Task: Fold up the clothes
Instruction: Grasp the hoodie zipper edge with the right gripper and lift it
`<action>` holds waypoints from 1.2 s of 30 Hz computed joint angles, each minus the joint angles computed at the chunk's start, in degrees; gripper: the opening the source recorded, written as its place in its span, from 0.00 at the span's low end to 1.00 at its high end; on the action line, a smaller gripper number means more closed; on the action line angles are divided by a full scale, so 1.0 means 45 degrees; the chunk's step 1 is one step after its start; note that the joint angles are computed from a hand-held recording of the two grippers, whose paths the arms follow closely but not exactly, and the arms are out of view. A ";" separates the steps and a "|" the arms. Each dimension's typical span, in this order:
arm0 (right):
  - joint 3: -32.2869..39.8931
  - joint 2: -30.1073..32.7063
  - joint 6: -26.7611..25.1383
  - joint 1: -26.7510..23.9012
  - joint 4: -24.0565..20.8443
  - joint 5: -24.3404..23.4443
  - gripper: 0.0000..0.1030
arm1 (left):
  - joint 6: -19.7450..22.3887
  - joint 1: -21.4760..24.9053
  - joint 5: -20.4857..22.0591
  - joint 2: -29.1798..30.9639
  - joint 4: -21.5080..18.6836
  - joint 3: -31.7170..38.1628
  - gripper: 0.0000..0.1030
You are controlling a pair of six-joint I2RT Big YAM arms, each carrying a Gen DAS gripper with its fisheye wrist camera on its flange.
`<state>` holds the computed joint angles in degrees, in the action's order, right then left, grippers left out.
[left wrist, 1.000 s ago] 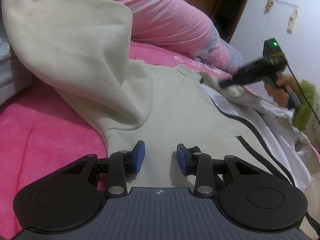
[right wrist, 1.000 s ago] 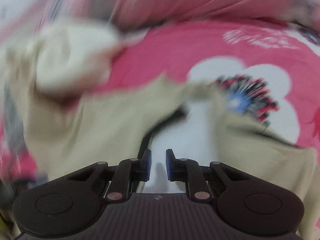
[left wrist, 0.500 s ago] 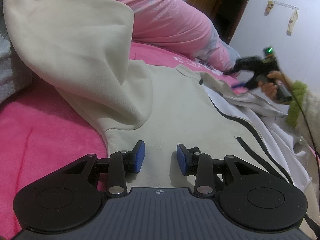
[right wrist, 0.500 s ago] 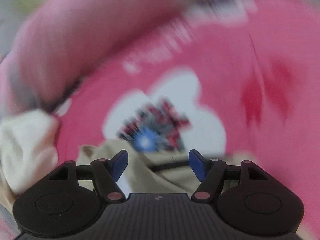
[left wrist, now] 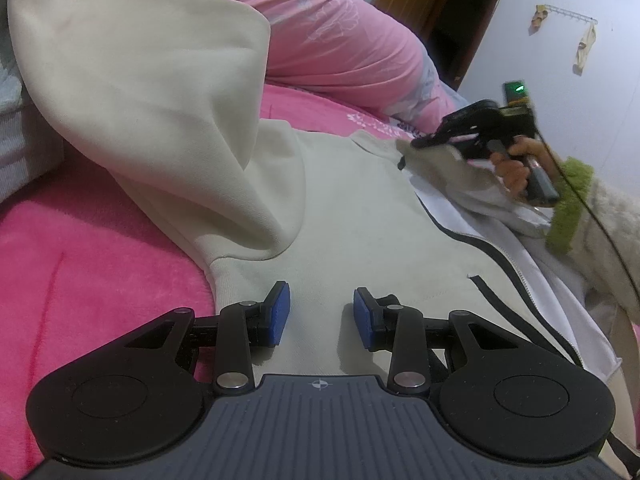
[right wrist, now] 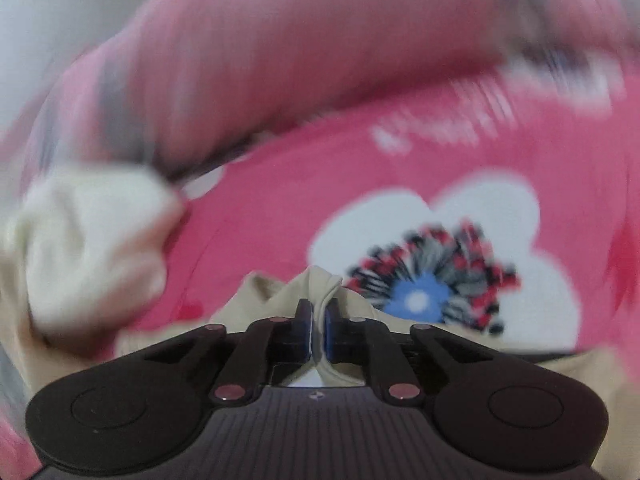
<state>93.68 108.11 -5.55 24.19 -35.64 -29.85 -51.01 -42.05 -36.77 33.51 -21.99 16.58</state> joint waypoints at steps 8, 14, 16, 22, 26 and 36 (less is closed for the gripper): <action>-0.5198 -0.3130 -0.9959 0.1922 0.2575 0.4663 0.06 | -0.0029 -0.0041 -0.0041 -0.0006 -0.0100 0.0052 0.34; -0.3988 -0.2520 -0.8331 0.1691 0.1780 0.4016 0.09 | -0.0085 -0.0077 -0.0061 -0.0127 -0.0163 0.0011 0.34; -0.2716 -0.1890 -0.6358 0.1312 0.0784 0.2942 0.10 | -0.0118 -0.0105 -0.0081 -0.0152 -0.0173 -0.0005 0.34; 0.0740 0.0365 -0.1751 0.0179 -0.1469 -0.0344 0.18 | -0.0238 -0.0165 -0.0094 -0.0226 -0.0164 -0.0035 0.34; 0.1868 0.1319 0.0551 -0.0356 -0.1701 -0.2299 0.25 | -0.0257 -0.0130 -0.0033 -0.0303 -0.0118 -0.0075 0.34; 0.6234 0.4294 0.3176 -0.0493 -0.5113 -0.2624 0.40 | -0.0216 -0.0082 0.0063 -0.0457 -0.0127 -0.0103 0.35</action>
